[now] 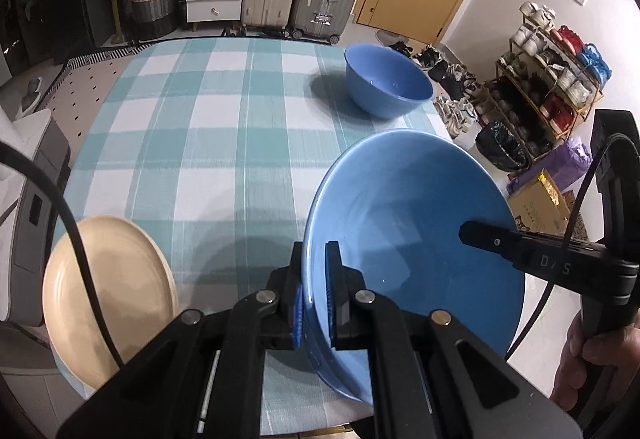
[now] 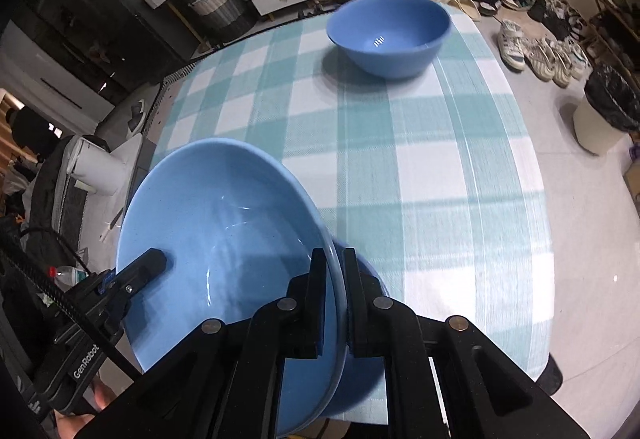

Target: Organize plates and bowls

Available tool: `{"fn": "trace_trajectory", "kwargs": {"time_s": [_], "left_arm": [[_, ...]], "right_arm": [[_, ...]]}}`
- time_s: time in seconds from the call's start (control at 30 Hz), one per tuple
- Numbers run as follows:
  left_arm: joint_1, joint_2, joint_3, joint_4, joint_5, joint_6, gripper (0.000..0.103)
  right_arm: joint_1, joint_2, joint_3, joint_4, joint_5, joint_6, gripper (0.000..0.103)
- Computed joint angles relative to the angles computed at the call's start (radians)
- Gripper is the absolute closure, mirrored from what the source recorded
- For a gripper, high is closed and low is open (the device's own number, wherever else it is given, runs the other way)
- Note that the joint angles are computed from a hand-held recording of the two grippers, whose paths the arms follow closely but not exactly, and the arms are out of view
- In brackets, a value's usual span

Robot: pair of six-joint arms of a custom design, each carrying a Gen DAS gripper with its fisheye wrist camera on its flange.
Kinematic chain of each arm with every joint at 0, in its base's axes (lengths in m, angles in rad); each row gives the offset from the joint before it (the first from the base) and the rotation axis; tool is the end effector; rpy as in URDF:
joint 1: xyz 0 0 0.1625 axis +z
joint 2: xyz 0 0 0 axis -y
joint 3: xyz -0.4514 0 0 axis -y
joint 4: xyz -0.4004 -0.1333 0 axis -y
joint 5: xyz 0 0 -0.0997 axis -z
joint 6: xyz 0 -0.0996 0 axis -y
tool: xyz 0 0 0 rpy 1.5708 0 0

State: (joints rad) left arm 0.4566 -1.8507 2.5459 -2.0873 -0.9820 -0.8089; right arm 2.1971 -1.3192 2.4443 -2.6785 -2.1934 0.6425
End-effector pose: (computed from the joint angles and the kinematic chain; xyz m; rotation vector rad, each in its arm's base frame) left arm -0.1557 -0.2866 0.2406 0.4678 2.5737 -0.5162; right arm 0.2856 -0.2664 0.1558 -0.0137 -2.5896 0.4757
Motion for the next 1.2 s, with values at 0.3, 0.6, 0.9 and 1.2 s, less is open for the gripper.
{"fn": "trace_trajectory", "kwargs": {"time_s": [0.3, 0.6, 0.9, 1.2], "left_arm": [[-0.074, -0.022, 0.049, 0.069, 0.040, -0.079, 0.099], [-0.083, 0.033, 0.084, 0.061, 0.094, -0.089, 0.098], [-0.092, 0.053, 0.111, 0.010, 0.090, -0.075, 0.096], [-0.075, 0.051, 0.118, 0.005, 0.076, -0.050, 0.094]], "right_arm": [[0.021, 0.053, 0.052, -0.069, -0.064, -0.028, 0.093], [0.015, 0.110, 0.079, -0.131, -0.117, -0.083, 0.092], [0.004, 0.124, 0.112, -0.192, -0.137, -0.121, 0.092], [0.049, 0.143, 0.095, -0.128, -0.176, -0.122, 0.092]]}}
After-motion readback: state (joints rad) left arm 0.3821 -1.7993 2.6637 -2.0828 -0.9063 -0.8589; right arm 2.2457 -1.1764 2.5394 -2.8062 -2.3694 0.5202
